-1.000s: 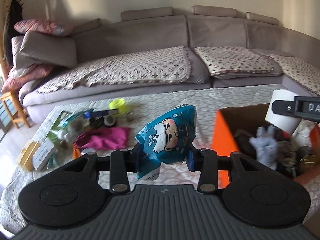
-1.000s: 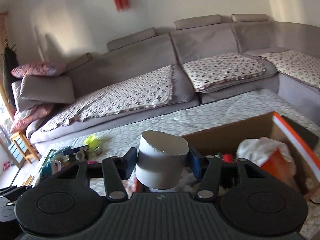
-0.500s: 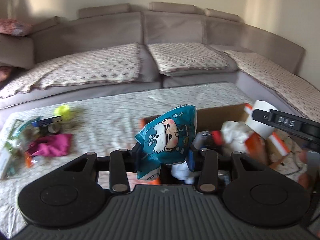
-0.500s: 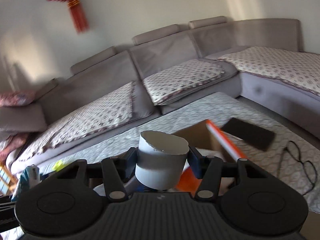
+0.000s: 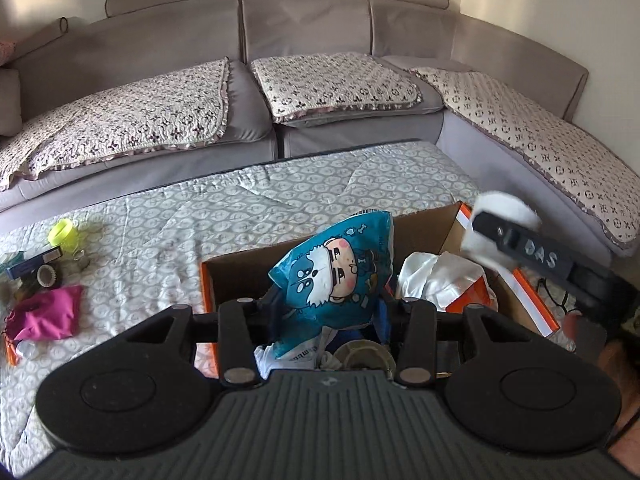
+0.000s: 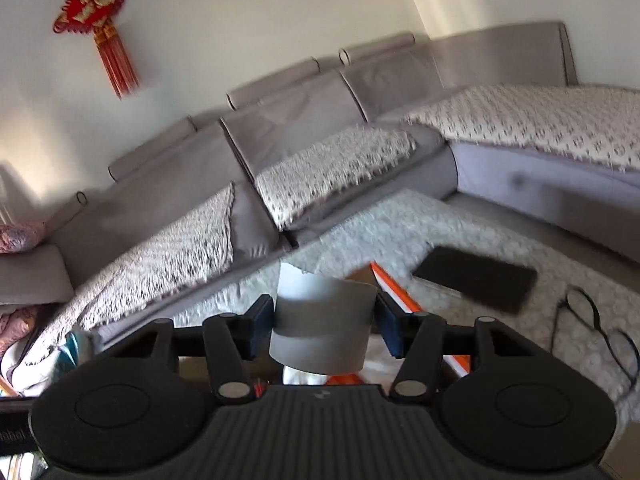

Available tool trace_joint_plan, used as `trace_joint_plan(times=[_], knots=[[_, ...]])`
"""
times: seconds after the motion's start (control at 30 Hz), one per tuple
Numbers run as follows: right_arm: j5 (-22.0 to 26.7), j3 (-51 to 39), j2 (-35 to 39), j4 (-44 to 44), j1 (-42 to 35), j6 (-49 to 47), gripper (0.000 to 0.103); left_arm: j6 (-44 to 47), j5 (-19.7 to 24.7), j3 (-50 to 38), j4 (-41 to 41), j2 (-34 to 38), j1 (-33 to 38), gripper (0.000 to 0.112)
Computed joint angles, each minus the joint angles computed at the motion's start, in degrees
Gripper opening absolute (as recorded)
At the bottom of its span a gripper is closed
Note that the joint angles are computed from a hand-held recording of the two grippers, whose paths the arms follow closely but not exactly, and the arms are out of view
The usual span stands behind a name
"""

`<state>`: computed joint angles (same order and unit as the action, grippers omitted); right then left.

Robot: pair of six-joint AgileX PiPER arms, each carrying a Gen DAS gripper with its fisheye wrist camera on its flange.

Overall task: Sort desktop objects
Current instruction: 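Carry snack bag and white cup to box and release both inside, then move both grippers back from the box to the item pile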

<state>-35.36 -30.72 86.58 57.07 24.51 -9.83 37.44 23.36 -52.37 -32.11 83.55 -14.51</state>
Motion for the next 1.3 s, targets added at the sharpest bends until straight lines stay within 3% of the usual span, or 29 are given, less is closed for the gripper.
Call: trace_joint_plan(times=[0.1, 0.27, 0.63, 0.77, 0.9, 0.97, 1.07, 1.3], knots=[[-0.15, -0.31, 2.26, -10.11, -2.25, 7.7, 0.054, 1.67, 1.15, -0.73, -0.57, 0.19, -0.1, 0.043], [-0.71, -0.92, 5.1, -16.22, -4.25, 12.13, 0.055, 8.01, 1.29, -1.98, -5.19, 2.39, 0.68, 0.047], [1.97, -4.29, 7.15, -7.2, -2.22, 4.36, 0.058, 2.72, 6.88, -7.63, -0.31, 7.44, 1.69, 0.053], [2.81, -5.83, 8.54, -4.58, -1.52, 1.65, 0.061, -0.4, 9.37, -10.1, 3.01, 8.99, 1.36, 0.061], [0.24, -6.3, 8.71, 2.03, 1.28, -4.1, 0.085, -0.04, 9.47, -10.2, 3.54, 9.43, 1.56, 0.077], [-0.17, -5.75, 8.2, 1.98, 1.29, -2.83, 0.092, 0.4, 9.93, -10.38, 2.99, 9.67, 1.97, 0.091], [-0.68, -5.1, 7.49, 2.19, 1.2, -1.71, 0.094, 1.24, 10.01, -10.0, 2.23, 9.32, 2.32, 0.103], [-2.72, -4.19, 6.44, 1.67, 2.65, 0.44, 0.095, 3.5, 11.83, -10.01, -0.18, 7.88, 4.34, 0.103]])
